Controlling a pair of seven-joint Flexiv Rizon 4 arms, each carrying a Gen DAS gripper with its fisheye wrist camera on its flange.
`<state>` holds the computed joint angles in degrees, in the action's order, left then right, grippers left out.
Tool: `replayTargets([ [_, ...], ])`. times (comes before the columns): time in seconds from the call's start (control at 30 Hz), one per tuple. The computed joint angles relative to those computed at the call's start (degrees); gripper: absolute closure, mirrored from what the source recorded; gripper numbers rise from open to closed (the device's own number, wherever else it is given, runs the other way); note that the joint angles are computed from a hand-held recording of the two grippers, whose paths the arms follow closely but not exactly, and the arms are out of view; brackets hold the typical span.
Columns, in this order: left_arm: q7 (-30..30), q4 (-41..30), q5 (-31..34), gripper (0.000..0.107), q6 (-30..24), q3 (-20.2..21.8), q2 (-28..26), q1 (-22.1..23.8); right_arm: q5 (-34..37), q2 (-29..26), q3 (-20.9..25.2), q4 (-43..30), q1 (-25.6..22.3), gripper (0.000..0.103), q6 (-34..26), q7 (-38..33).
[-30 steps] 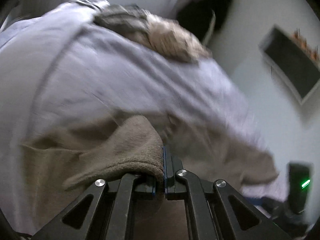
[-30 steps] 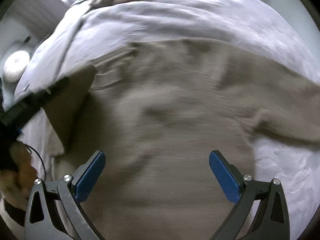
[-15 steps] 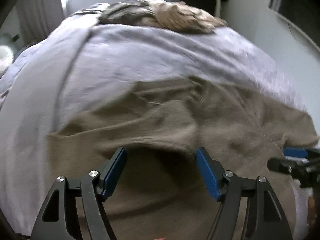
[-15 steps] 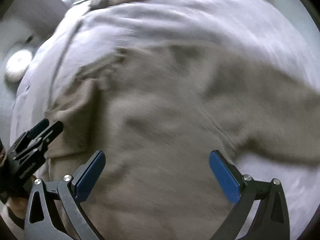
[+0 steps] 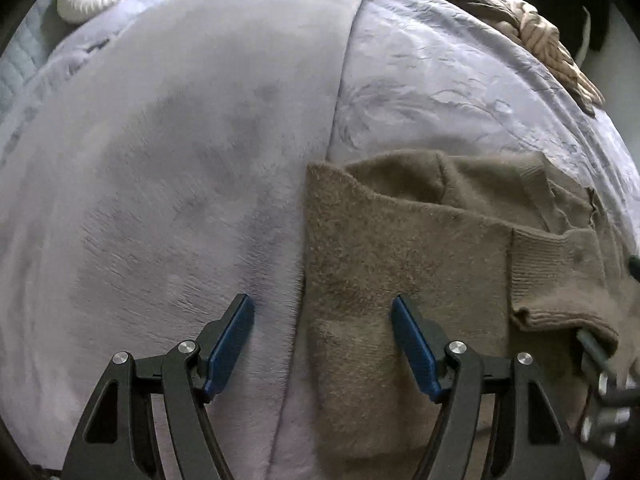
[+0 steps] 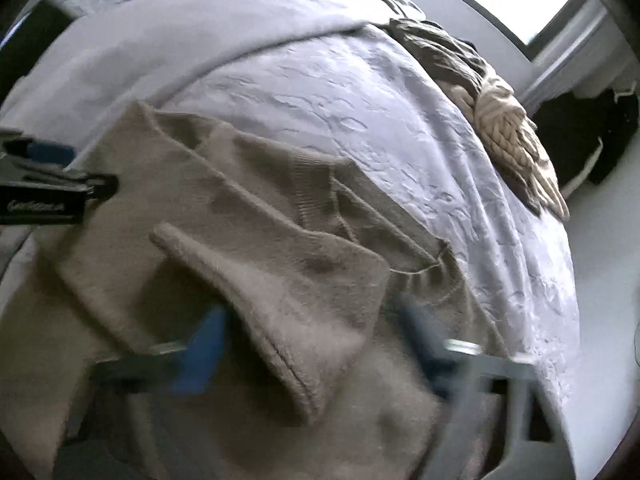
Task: Fold small clothes
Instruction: 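Open the left tool to release the folded side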
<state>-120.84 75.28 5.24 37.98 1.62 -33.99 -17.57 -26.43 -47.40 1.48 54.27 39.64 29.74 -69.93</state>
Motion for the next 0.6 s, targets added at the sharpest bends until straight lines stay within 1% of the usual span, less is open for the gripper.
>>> replayTargets([
  [0.03,-0.2,0.0,0.0,0.034,0.5,0.0,-0.2,0.1,2.9,1.1,0.8,0.9,-1.6,0.092,1.1,3.2],
  [0.07,-0.4,0.1,0.0,0.034,0.9,0.0,-0.3,0.0,4.8,2.2,1.2,2.2,-2.7,0.092,2.7,6.0],
  [0.1,-0.3,0.0,-0.1,0.034,1.0,-0.1,-0.5,0.1,7.4,3.9,1.8,4.8,-4.4,0.092,5.7,9.5],
  [0.13,0.0,-0.2,-0.3,0.034,1.0,-0.1,-0.8,0.2,11.3,6.5,2.8,9.1,-6.9,0.091,10.6,14.4],
  [0.2,0.6,-0.7,-0.5,0.034,0.8,-0.2,-1.2,0.4,16.9,10.3,3.8,16.2,-10.4,0.091,17.8,22.8],
  [0.23,0.9,-0.8,-0.6,0.034,0.9,-0.3,-1.3,0.5,20.8,12.3,4.7,20.5,-12.6,0.091,22.2,27.4],
  [0.27,1.1,-1.0,-0.7,0.034,0.9,-0.3,-1.6,0.6,23.6,13.6,5.6,23.5,-14.4,0.089,24.8,30.3],
  [0.3,1.1,-1.2,-0.7,0.034,0.8,-0.2,-1.7,0.6,25.7,14.6,6.4,25.9,-15.8,0.084,26.4,32.4],
  [0.33,1.1,-1.3,-0.6,0.034,0.6,0.0,-1.6,0.4,27.9,15.3,7.5,27.7,-17.1,0.084,27.3,34.0],
  [0.37,1.1,-1.2,-0.4,0.034,0.6,0.1,-1.6,0.3,31.2,15.9,9.3,29.7,-19.0,0.082,29.5,34.6],
  [0.4,1.1,-1.3,-0.2,0.034,0.5,0.2,-1.4,0.1,33.8,16.4,10.6,31.6,-20.2,0.075,32.4,35.0],
  [0.43,1.0,-1.8,0.0,0.034,0.2,0.3,-1.7,-0.1,36.0,16.5,11.7,32.8,-21.2,0.062,35.5,35.2],
  [0.47,0.9,-2.5,0.1,0.034,-0.2,0.3,-2.1,-0.2,37.4,16.6,12.3,33.8,-21.8,0.059,38.2,35.5],
  [0.5,0.7,-2.5,0.2,0.034,-0.3,0.3,-2.1,-0.3,38.4,16.5,12.7,34.3,-22.1,0.058,40.3,36.1],
  [0.57,0.3,-2.7,0.4,0.034,-0.9,0.5,-2.1,-0.6,39.0,15.7,13.5,33.5,-22.9,0.058,41.2,36.3],
  [0.6,0.2,-3.1,0.6,0.034,-1.3,0.5,-2.2,-0.8,38.9,15.3,14.1,32.7,-23.4,0.066,40.9,35.7],
])
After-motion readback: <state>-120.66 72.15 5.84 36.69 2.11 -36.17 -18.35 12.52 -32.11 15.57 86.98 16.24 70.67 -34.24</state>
